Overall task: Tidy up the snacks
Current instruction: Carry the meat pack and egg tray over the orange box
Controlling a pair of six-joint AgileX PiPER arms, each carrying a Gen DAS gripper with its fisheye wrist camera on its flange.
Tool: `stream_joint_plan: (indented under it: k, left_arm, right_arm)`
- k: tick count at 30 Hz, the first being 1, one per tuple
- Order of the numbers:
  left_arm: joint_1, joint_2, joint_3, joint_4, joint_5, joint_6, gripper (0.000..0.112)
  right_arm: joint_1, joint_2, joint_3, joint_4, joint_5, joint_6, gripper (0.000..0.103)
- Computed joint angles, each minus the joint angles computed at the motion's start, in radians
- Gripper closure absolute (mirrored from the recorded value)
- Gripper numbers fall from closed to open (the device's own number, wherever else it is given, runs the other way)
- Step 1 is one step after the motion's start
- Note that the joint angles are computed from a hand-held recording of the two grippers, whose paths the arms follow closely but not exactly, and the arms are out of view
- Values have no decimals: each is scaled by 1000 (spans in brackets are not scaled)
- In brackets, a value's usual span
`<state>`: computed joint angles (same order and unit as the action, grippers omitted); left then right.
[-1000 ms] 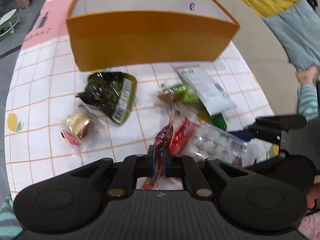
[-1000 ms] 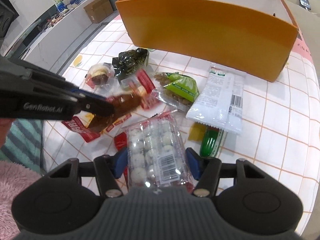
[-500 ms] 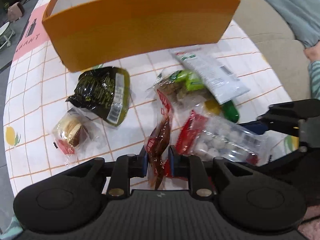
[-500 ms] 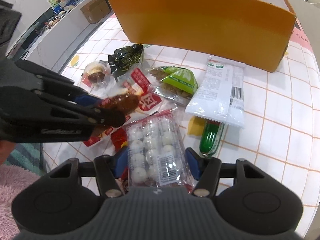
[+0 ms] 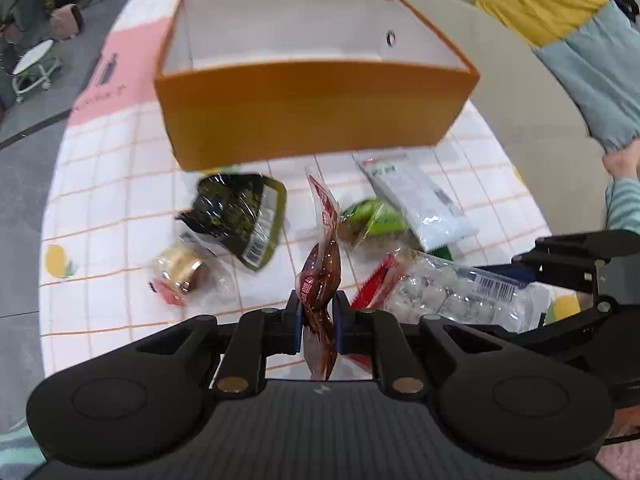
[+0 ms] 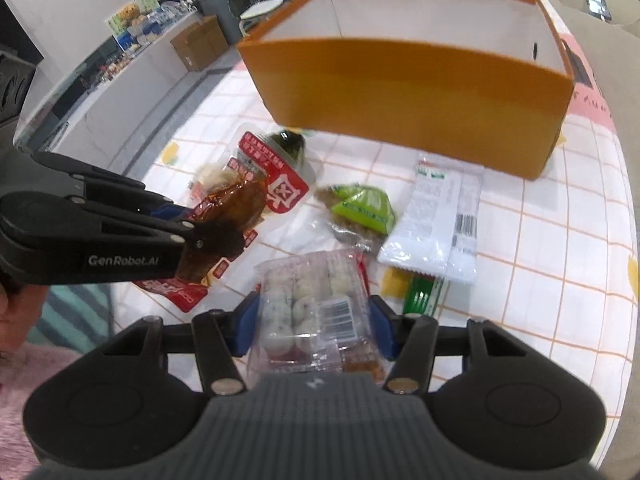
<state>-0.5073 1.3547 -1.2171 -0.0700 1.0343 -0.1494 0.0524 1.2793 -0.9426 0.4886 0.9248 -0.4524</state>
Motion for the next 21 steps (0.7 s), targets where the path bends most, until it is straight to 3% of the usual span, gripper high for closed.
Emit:
stream_joint_plan:
  k: [14,21]
  left_arm:
    - [46,-43,-171,-13,70,-37,97]
    - [97,67,-387,-84,88,-17,97]
  right_arm:
    - [-74,-87,-154,-8,83,21,48]
    - [-144,-18,-341,-2,133,15,48]
